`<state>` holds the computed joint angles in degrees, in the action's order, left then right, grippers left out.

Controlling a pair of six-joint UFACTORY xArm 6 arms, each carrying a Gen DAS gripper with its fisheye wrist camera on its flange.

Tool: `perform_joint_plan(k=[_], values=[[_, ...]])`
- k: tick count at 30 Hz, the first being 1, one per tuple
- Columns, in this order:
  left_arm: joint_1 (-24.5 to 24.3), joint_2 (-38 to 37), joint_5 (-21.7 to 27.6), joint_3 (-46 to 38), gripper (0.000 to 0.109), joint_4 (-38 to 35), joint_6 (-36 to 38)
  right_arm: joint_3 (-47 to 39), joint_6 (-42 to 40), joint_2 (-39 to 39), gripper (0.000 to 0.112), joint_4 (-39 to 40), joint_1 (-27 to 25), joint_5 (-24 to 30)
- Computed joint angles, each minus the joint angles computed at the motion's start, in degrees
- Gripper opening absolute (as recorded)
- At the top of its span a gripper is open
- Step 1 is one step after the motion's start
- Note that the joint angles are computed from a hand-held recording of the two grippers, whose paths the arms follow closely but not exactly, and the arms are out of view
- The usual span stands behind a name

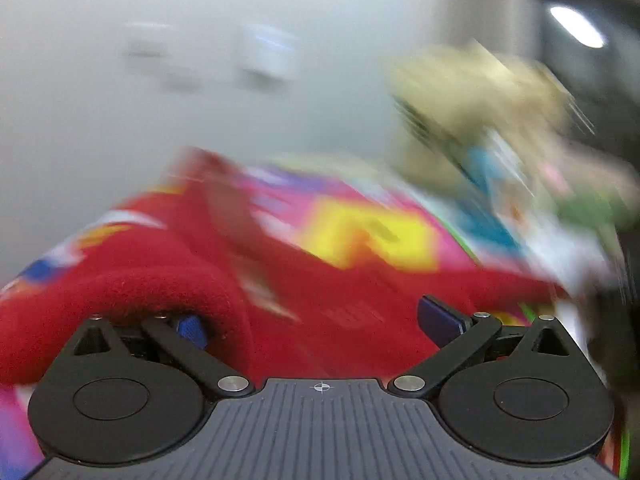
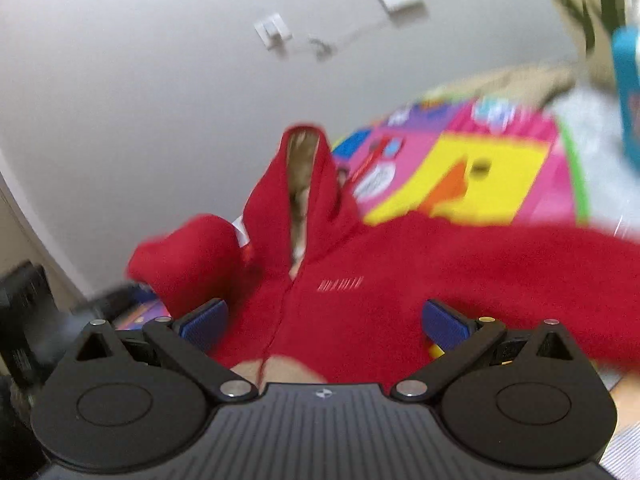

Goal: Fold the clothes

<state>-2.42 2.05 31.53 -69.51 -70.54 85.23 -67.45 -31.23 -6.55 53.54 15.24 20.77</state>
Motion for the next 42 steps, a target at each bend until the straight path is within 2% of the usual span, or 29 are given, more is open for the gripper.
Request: perform_joint_plan(k=[1,2,4,6,10,11,12,14,16,19,21,22,25,27,29,30,33,36,38,40,42], values=[[-1.2,0.2,2.3,-0.2,0.103,3.9,1.3,-0.7,1.7,0.2,0.103,-3.5,-0.1,-0.4],[-2.4,0.6,2.2,0.6,0.103,8.5,0.5,-1.4,3.6,0.6,0.103,-7.0,-0.3,-0.5],[-4.8,1.9,-0.3,1.8,0.103,17.1,-3.5,-3.4,6.5,2.2,0.103,-11.3,-0.7,0.1],[-5.8,2.9,-3.2,2.6,0.103,20.2,-5.9,-6.5,6.2,4.9,0.103,-11.8,-0.8,2.3],[-5.0,1.1,-3.2,3.6,0.103,16.7,-4.3,-14.6,4.2,11.8,0.103,-12.0,0.0,7.5],[-5.0,0.9,-4.6,4.0,0.103,16.9,-4.5,-16.8,5.8,13.9,0.103,-13.7,0.3,8.5],[-4.9,0.6,-5.9,4.4,0.103,17.2,-4.7,-19.1,7.9,16.1,0.103,-16.0,0.6,9.7],[-4.0,1.2,-6.1,4.1,0.103,18.3,-6.6,-21.6,14.9,18.8,0.103,-25.8,1.3,11.0],[-3.0,2.3,-5.4,3.1,0.103,19.8,-9.2,-18.3,17.1,16.8,0.103,-31.4,1.4,8.1],[-3.3,3.2,-7.8,2.7,0.103,23.0,-13.0,-9.7,16.1,8.7,0.103,-24.6,-1.6,5.8],[-4.2,4.4,-10.5,1.6,0.103,25.5,-16.4,-2.9,14.5,2.4,0.103,-16.1,-4.8,6.8],[-4.8,5.2,-12.3,0.8,0.103,27.2,-18.6,-0.6,15.3,0.3,0.103,-14.3,-6.2,7.6],[-6.6,8.3,-17.5,-2.0,0.103,33.3,-26.2,2.9,16.9,-2.8,0.103,-11.7,-7.7,7.0],[-6.9,9.0,-16.4,-3.3,0.103,34.0,-27.5,1.7,13.4,-2.0,0.103,-8.6,-6.4,5.1],[-7.0,8.1,-14.2,-3.0,0.103,30.7,-24.0,-3.3,5.4,1.7,0.103,-0.5,-6.2,8.9],[-6.8,6.9,-13.2,-1.7,0.103,28.7,-20.9,-7.1,2.7,4.8,0.103,3.1,-6.7,12.8],[-6.2,3.3,-10.0,2.1,0.103,23.9,-13.2,-16.4,4.3,13.9,0.103,6.3,-7.4,18.1],[-5.8,2.3,-9.8,4.1,0.103,22.9,-11.1,-26.1,6.3,23.2,0.103,13.0,-9.6,28.9],[-5.3,3.0,-8.7,3.3,0.103,22.4,-11.0,-31.2,7.5,27.9,0.103,17.4,-10.1,33.3],[-4.8,3.8,-7.8,2.0,0.103,23.4,-12.7,-37.2,6.7,31.9,0.103,20.1,-9.6,34.8],[-4.7,4.7,-8.5,0.9,0.103,24.9,-14.6,-42.1,2.9,34.2,0.103,28.2,-10.1,35.9]])
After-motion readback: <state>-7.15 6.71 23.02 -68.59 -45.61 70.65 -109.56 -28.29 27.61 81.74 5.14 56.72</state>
